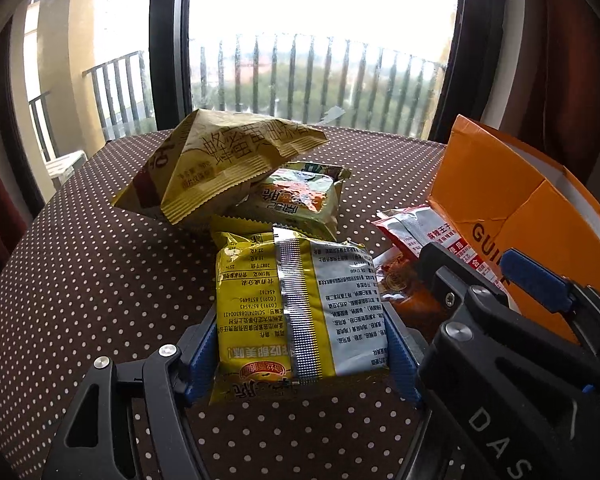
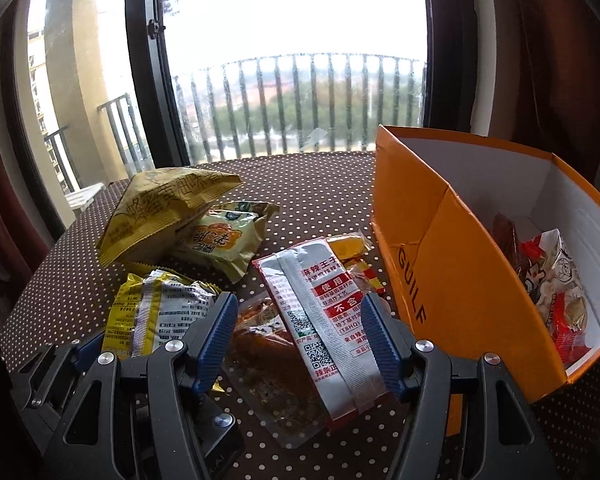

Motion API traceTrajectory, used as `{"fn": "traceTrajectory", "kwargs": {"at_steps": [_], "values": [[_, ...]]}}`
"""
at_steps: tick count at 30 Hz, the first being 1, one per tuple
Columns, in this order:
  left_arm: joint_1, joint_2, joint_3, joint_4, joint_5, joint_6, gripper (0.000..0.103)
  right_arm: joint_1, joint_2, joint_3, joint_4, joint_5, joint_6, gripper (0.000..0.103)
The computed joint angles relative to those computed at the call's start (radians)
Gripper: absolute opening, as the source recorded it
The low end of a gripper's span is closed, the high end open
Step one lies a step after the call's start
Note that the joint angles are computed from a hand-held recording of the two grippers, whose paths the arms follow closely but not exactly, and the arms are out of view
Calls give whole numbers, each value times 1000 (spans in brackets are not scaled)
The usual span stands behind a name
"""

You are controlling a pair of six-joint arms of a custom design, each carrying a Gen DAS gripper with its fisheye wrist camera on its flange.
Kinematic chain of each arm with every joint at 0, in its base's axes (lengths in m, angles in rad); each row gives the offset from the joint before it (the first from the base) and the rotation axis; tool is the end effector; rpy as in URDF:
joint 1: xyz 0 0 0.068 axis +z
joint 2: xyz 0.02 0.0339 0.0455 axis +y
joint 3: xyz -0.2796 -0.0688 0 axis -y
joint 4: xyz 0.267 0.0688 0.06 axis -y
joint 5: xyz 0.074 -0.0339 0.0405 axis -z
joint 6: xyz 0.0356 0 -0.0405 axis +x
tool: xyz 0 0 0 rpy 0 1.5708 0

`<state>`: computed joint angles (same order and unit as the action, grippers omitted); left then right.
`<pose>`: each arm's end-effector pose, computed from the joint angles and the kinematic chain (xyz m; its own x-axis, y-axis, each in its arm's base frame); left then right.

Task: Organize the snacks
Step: 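Grasp the yellow noodle packet with the left tool while the right tool grasps a white-red packet, then lift both held packets and carry them over the orange box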

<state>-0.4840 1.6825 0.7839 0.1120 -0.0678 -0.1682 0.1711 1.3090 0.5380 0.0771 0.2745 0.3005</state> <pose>0.3036 -0.1569 0.1423 -0.6884 0.1732 -0.7043 0.3110 0.9477 -0.0709 0.2620 0.0355 0.1713 -0.5897 0.1872 -0.7856 0.2261 0.9721 0.0620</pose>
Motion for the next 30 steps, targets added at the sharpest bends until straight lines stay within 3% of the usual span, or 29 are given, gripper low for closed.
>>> {"fn": "traceTrajectory", "kwargs": {"at_steps": [14,17,20,23,30], "values": [[3,51,14,24,-1,0,74,-24,130,65,-5,2,8,67],[-2,42,2,32,-7,2,74,-24,124,69,-32,18,12,48],[-8,35,-5,33,-14,2,74,-32,120,68,-40,7,4,42],[-11,16,-17,26,-10,-7,74,-32,108,62,-41,-8,-5,25],[-22,-62,-79,16,-23,-12,73,-9,36,23,-51,-102,-10,14]]}}
